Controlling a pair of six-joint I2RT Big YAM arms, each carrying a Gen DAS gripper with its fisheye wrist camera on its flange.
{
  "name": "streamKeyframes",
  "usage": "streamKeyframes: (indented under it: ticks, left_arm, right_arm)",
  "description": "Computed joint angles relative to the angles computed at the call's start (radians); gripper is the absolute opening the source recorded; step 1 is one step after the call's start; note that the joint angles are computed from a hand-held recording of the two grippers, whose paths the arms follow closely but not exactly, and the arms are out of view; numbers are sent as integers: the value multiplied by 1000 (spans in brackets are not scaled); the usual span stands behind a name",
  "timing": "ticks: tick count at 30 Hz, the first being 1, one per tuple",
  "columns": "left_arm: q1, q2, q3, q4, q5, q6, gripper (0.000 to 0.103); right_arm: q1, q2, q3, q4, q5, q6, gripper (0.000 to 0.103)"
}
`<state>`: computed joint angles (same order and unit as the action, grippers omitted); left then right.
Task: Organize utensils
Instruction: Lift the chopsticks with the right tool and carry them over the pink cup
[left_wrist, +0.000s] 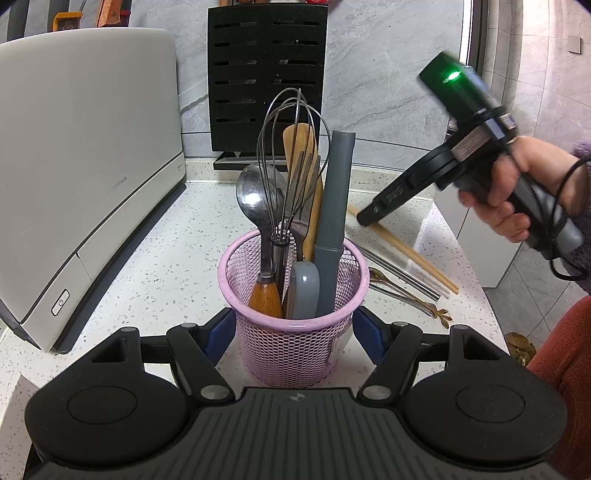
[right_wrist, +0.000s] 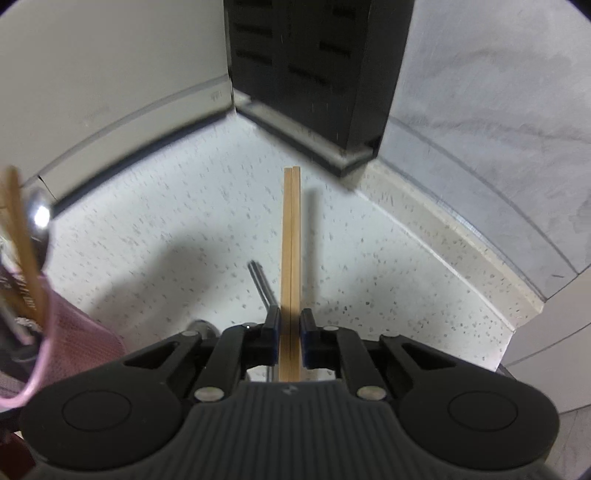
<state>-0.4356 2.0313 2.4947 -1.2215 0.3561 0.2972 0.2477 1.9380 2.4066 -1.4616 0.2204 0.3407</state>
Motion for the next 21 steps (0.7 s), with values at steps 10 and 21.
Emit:
streamKeyframes:
  ticks: [10, 21]
  left_arm:
    - [0, 3, 7, -6, -1, -2, 80]
    - [-2, 5, 13, -13, -3, -4, 80]
  right_arm:
    - [74, -291, -381, 466, 78, 5, 8]
    - [174, -423, -617, 967, 199, -69, 8]
